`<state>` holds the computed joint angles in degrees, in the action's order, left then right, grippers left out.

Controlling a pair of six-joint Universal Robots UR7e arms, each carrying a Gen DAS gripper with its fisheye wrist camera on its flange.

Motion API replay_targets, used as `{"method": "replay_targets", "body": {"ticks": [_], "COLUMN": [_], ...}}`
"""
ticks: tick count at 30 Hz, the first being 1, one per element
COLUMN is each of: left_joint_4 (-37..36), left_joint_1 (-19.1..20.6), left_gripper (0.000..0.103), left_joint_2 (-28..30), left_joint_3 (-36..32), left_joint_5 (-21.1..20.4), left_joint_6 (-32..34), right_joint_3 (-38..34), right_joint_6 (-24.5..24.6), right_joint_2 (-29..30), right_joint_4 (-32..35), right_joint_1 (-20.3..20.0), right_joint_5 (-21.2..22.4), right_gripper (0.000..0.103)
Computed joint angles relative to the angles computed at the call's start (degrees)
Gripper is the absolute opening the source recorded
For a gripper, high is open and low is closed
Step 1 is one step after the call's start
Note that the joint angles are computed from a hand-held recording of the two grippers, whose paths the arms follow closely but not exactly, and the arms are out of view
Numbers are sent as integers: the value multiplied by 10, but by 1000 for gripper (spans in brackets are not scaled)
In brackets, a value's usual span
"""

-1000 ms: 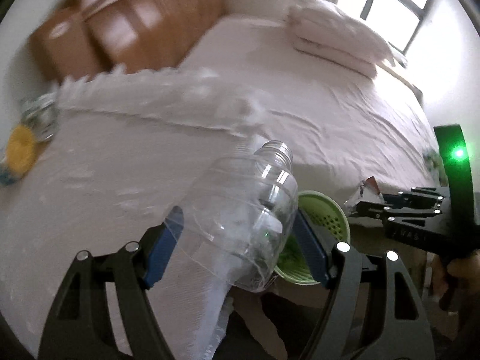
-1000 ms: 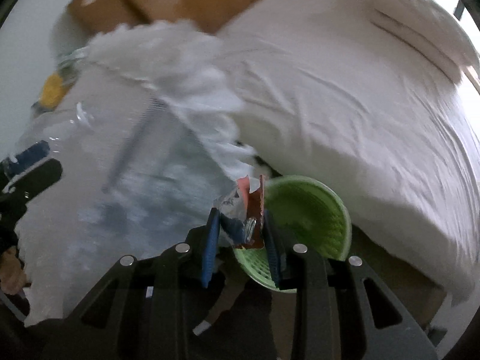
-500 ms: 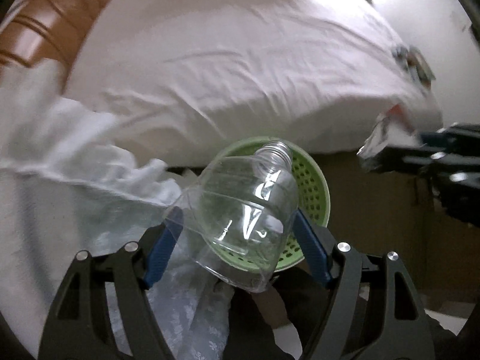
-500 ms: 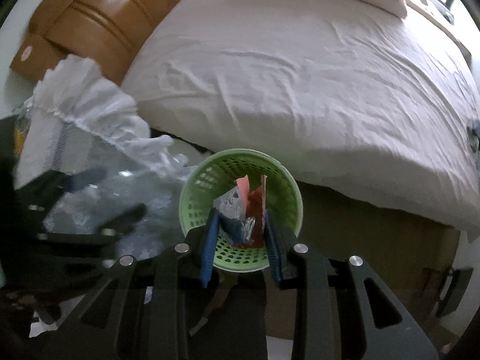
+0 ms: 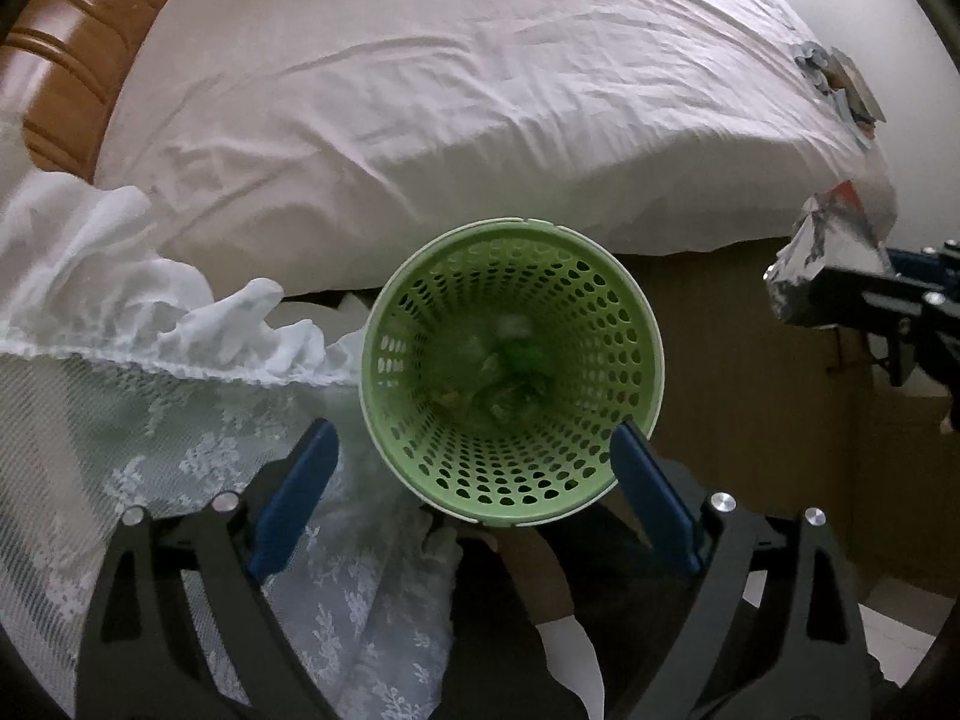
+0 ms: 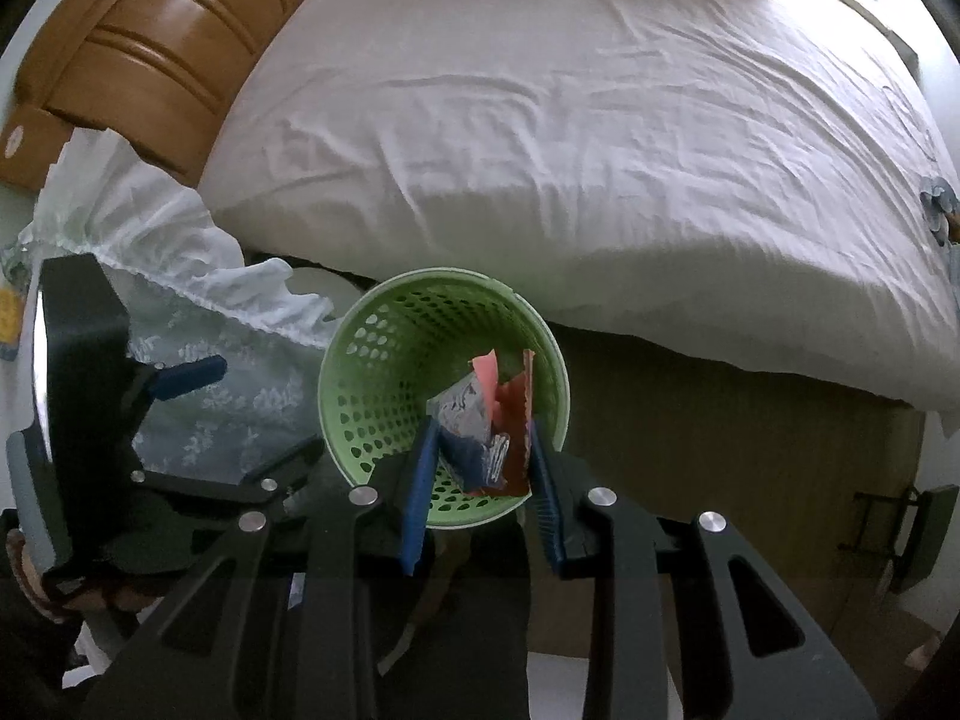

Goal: Collect trash
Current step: 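Carry the bottle and red paper to the wastebasket and release them, then move both tools back over the bed toward the milk carton and yellow net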

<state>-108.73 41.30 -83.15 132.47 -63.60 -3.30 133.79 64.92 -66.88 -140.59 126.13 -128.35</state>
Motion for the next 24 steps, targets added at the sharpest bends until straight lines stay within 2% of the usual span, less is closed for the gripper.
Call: {"method": "replay_targets", "body": {"ticks": [7,11,13,14,15,17,18,21,24], "left_joint_4": [29,59,76,86,94,105,112,119,124], "left_joint_1": [-17,-27,-32,-33,-32,-27,-24,-14,-3], "left_gripper": [91,94,94,94,94,94,94,94,94], "left_joint_2": [-53,-94,-111,-120,-127,-136,-140,-147,-152], "left_joint_3": [-21,-42,-50,-56,-61,-69,-74,-82,-90], "left_joint_5": [14,31,47,54,59,67,72,80,88], "left_joint_6": [-25,-47,-58,-63,-69,-76,-81,-89,-92], "right_joint_3": [-3,-6,-9,-12,-18,-31,-40,-65,-87], "right_joint_6": [-18,-48,-69,-73,-78,-75,-77,-88,-93], "right_joint_2": [21,57,85,93,109,134,149,177,188], "right_joint_4": [-24,-66,-100,-106,-113,-111,-108,-91,-69], "right_joint_1": [-6,-29,-45,-48,-54,-61,-66,-78,-72], "right_joint_5": [-2,7,15,17,18,15,18,38,37], "right_gripper": [32,34,42,53,71,93,96,96,97]}}
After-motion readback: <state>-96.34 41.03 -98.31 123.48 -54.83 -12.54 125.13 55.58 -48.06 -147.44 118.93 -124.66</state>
